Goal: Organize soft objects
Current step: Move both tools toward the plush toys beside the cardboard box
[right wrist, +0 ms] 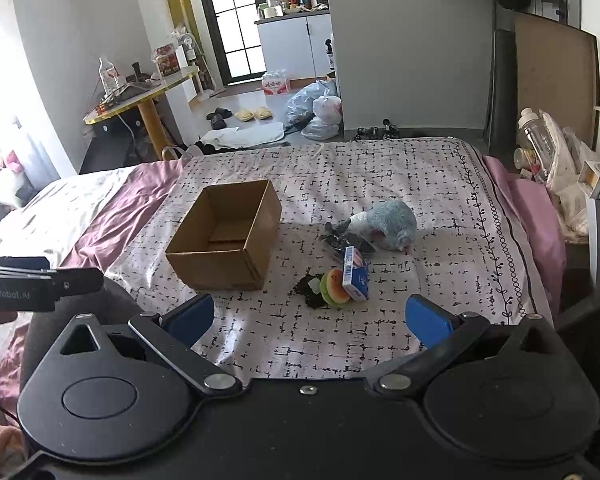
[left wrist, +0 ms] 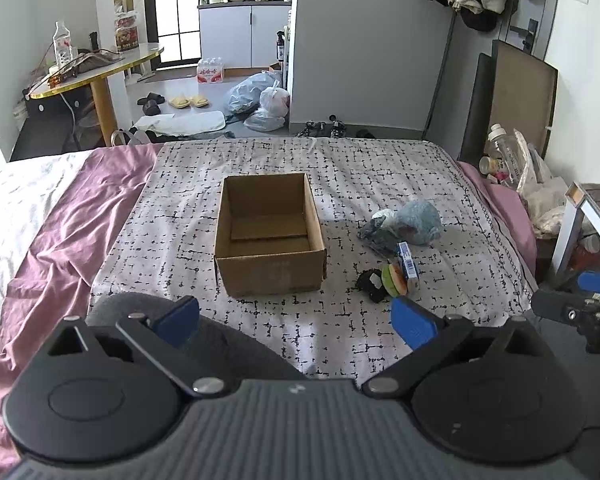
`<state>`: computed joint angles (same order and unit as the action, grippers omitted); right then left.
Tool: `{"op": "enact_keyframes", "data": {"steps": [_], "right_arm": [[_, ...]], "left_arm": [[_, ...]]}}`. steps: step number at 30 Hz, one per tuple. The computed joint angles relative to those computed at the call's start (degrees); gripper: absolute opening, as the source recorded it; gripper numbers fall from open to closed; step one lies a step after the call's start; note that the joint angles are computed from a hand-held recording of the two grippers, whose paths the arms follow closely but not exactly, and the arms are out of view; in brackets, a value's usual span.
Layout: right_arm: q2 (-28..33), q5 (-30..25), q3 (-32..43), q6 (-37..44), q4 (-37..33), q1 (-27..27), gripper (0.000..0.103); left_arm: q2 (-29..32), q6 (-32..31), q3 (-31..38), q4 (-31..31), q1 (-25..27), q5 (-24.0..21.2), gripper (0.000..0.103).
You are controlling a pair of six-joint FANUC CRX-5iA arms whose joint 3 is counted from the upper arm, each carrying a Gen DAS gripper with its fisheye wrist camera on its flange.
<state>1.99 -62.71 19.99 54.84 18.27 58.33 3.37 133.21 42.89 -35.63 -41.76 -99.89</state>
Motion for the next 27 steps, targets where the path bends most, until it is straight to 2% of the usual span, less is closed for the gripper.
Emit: {"op": "enact_keyframes", "data": {"steps": [6,27], "right_arm": [[-0.6,0.9,0.1,1.0,-2.0,-0.3,0.103],[-0.6,0.7,-0.4,0.7,-0.6,-0.1,0.103]], "left_arm": [[0.2,0.1,0.5,-0.1,-0.4,-0.1,0.102],[0.2,-0.1,0.2,0.7,-0.4,0.3,0.102]]}}
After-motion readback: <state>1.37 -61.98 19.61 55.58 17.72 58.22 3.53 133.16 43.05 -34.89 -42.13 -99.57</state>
